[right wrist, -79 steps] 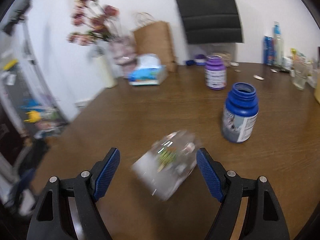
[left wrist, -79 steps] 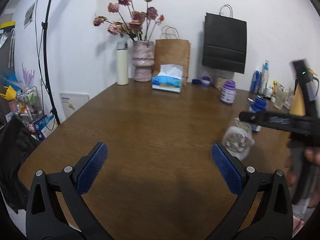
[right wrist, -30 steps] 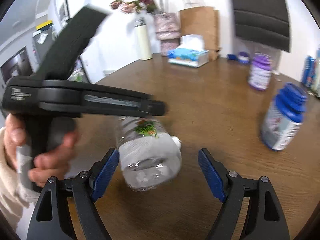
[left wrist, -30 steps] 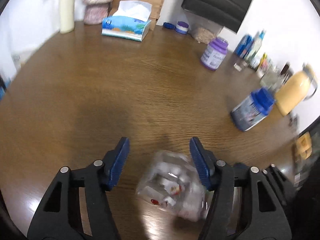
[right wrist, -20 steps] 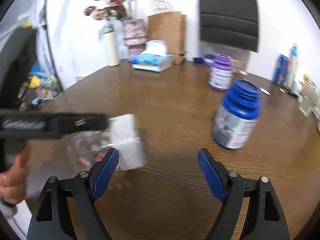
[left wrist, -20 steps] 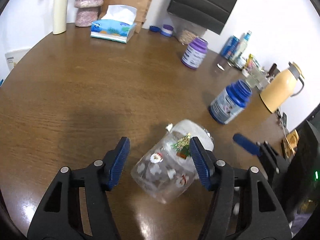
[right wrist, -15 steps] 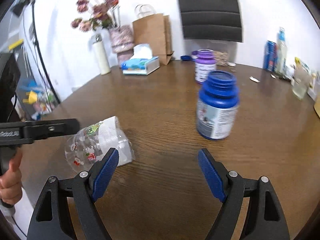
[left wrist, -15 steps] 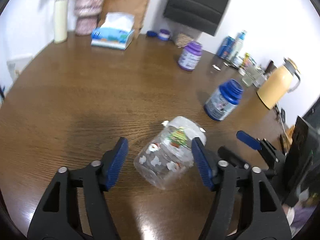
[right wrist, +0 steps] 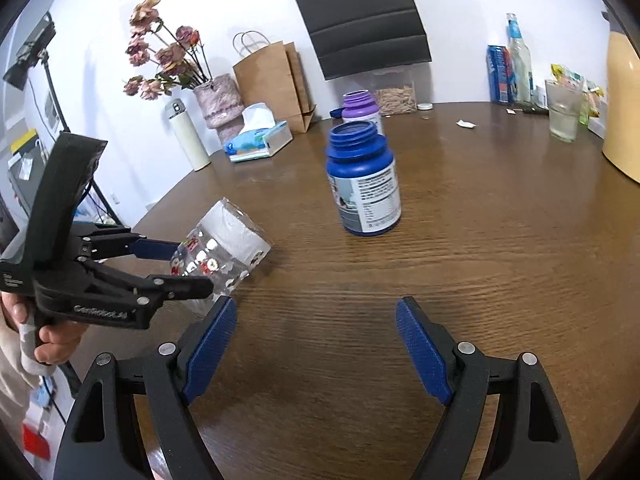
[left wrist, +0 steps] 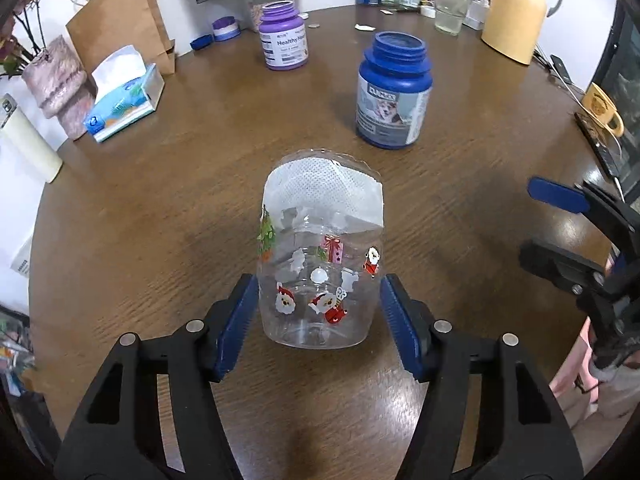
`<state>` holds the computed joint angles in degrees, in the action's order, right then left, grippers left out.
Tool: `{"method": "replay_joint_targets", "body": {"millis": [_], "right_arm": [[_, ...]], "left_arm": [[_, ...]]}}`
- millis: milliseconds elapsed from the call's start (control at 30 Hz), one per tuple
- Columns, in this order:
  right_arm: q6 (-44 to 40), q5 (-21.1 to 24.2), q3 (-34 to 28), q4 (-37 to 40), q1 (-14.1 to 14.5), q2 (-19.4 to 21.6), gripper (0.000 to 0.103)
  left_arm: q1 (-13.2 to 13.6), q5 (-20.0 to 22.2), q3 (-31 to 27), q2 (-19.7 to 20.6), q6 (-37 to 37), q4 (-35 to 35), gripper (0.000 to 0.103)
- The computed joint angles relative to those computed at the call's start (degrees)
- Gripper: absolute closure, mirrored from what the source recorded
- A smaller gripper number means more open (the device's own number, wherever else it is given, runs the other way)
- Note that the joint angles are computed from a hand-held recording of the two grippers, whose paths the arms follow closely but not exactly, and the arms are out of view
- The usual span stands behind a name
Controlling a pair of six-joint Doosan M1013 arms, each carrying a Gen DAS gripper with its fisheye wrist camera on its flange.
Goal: Flip cup upright
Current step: 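Lift the upright cup with the left gripper toward the right gripper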
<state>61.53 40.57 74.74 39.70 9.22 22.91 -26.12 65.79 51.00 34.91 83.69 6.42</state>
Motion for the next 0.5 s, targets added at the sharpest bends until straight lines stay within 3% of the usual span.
{"method": "replay_joint_targets", "body": {"millis": [233,433,500], "right_arm": [[-2.6,-0.2,1.0,2.0,-0.2,-0.8,0.017],[-1.5,-1.0,1.9,1.8,-0.9,-1.4,0.017],[-3.5,-0.9,2.0,4.9,-1.5,-1.6,0.017]], "left_arm": [[1.8,4.5,-4.7,4.2,-4.2,-4.9,0.045],[1.0,-3.3,-0.7,2.1,-6.5,-1.2,0.046],[0.1,-8.2,2.9,-0.4,-10.0,3.6,0.046]]}}
